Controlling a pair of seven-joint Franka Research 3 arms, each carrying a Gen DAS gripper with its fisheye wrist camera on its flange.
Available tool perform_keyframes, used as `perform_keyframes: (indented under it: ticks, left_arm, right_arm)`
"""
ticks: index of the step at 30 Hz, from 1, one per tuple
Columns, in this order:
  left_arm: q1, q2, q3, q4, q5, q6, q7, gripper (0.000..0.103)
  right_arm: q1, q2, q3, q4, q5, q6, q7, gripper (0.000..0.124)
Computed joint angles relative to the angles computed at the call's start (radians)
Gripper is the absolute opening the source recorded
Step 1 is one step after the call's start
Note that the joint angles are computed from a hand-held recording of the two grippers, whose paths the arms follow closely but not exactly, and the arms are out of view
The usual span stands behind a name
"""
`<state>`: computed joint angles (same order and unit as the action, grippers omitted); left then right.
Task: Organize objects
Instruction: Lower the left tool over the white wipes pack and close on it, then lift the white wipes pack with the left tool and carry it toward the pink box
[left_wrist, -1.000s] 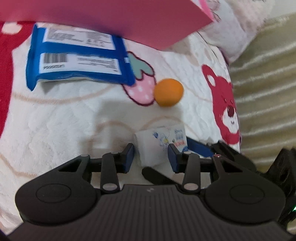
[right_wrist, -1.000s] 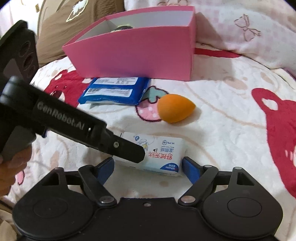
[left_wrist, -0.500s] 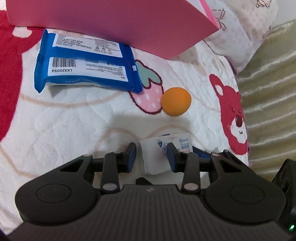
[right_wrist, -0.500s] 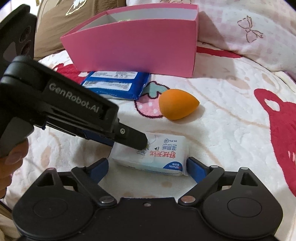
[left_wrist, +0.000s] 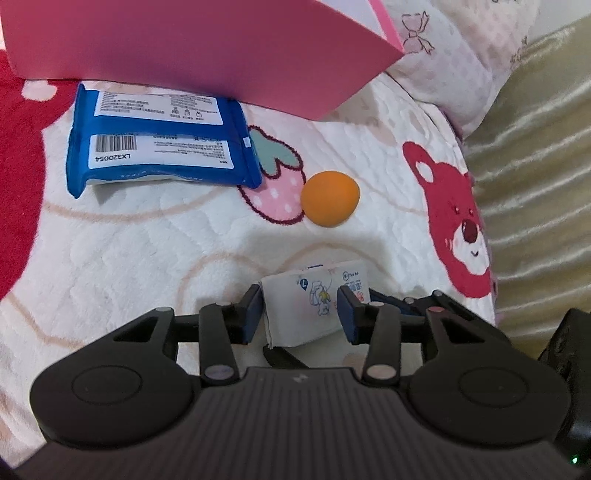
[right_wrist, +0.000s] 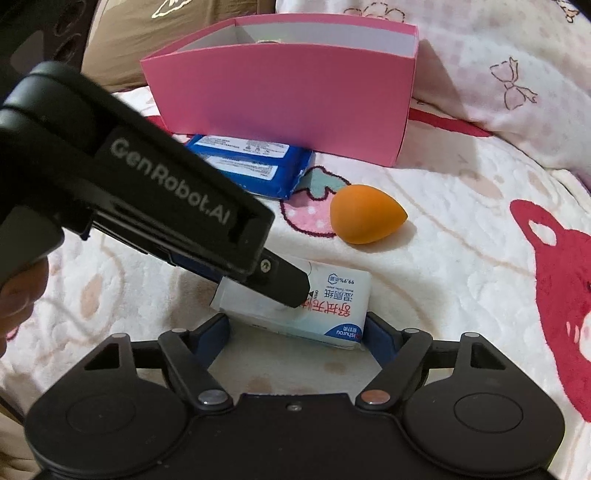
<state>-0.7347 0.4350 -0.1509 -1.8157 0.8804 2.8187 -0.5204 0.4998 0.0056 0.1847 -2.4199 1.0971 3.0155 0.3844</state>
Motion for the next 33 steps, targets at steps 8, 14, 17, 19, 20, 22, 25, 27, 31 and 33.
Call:
perform_keyframes:
  ticks: [8,14,17,19,20,22,25,27,31,33]
  left_arm:
    - [0.019,-0.031,-0.039,0.000,-0.081,-0.055,0.117,0.045]
    - [0.025,-0.084,-0.039,-0.030,-0.035,-0.042,0.093,0.045]
    - [0.039,-0.123,-0.051,-0.046,-0.026,-0.053,0.116,0.045]
    - [0.041,-0.152,-0.051,-0.060,0.002,-0.053,0.088,0.045]
    - [0.045,-0.162,-0.056,-0.064,0.011,-0.056,0.081,0.045]
    - [0.058,-0.184,-0.075,-0.072,0.005,-0.072,0.094,0.045]
    - [0.075,-0.207,-0.105,-0.073,-0.031,-0.111,0.133,0.045]
    - [0.079,-0.228,-0.115,-0.084,-0.029,-0.126,0.128,0.045]
    - [0.086,-0.266,-0.134,-0.102,-0.016,-0.152,0.103,0.045]
    - [0.090,-0.286,-0.146,-0.111,-0.012,-0.168,0.094,0.045]
  right_arm:
    - [0.000,-0.062,-0.021,-0.008,-0.032,-0.099,0.030,0.089]
    - [0.021,-0.076,-0.022,-0.010,-0.007,-0.065,0.030,0.089]
    - [0.041,-0.090,-0.028,-0.004,0.036,-0.036,-0.017,0.088]
    - [0.035,-0.096,-0.036,0.015,0.013,-0.066,0.021,0.088]
    - [0.035,-0.107,-0.037,0.013,0.012,-0.071,0.024,0.088]
    - [0.039,-0.121,-0.037,0.016,0.000,-0.068,0.034,0.088]
    - [0.040,-0.148,-0.030,0.007,-0.090,-0.067,0.117,0.088]
    - [0.049,-0.165,-0.034,0.003,-0.123,-0.069,0.149,0.088]
    - [0.071,-0.189,-0.056,0.003,-0.151,-0.093,0.152,0.088]
    - [0.078,-0.201,-0.063,0.005,-0.154,-0.106,0.151,0.088]
